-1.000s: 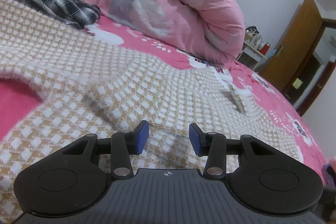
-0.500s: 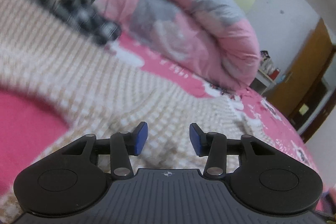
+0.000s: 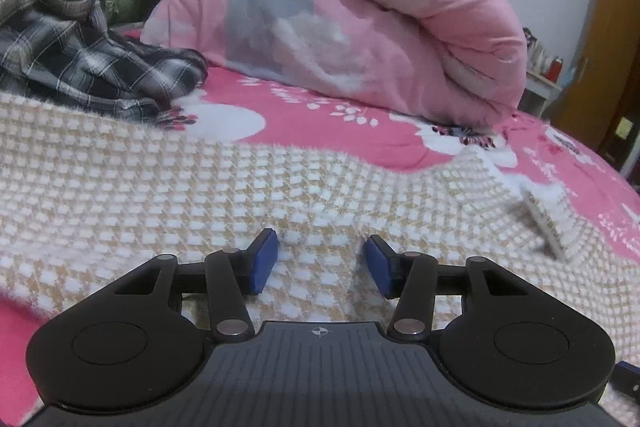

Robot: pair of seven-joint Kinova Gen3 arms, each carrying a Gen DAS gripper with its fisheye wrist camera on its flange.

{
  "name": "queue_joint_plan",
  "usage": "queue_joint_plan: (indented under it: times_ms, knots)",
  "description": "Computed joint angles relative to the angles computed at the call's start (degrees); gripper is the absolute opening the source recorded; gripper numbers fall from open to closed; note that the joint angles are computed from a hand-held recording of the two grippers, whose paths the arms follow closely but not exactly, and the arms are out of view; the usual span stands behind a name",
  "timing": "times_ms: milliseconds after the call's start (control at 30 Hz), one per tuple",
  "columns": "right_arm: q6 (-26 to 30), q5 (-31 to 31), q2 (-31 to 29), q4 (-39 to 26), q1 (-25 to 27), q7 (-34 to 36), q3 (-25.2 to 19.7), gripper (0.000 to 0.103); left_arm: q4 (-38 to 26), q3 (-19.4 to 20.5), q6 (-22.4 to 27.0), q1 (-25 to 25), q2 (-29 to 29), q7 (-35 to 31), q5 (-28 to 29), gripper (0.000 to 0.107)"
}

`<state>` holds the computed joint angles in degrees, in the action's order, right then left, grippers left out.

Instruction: Fold clothes

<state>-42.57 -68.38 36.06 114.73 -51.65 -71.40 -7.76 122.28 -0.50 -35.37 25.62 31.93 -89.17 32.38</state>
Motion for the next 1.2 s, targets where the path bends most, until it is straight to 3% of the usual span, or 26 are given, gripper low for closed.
queue_joint_plan:
  times_ms: [133,300,400,467,533,733,1200]
  knots:
    - [-0.2,-0.8,0.1,-0.3,-0.3,0.9,0.1,0.017,3.2,-0.1,-1.3,0.3,-3.2,2.5,-0.8,0.051]
    - [-0.5,0.6,0.2,0.2,0.2,-0.8,-0.3,0.017,4.5,-0.5,9.3,1.0,-11.2,-6.6,-1.9,0.059]
    - [-0.5,1.7,0.2,0.6,0.4,-2.3,-0.3,0.017,5.0,-0.4,13.9,2.4,-11.6,-13.6,2.4,0.066]
    - [-0.4,1.9,0.1,0.8,0.3,-2.6,-0.1,0.017,5.6,-4.1,12.5,7.4,-9.5,-16.1,6.0,0.076]
    - [-0.2,1.8,0.0,0.7,0.2,-2.5,0.1,0.017,6.9,-4.9,8.6,9.7,-7.7,-15.0,6.9,0.077]
    - [0.0,0.3,0.1,0.2,-0.3,-0.6,0.5,0.017,7.8,-0.3,5.9,5.1,-7.3,-12.7,4.5,0.08]
    - [-1.0,-2.8,0.3,-1.1,0.1,3.5,-1.0,0.017,8.2,0.1,5.2,4.6,-7.1,-11.6,3.4,0.081]
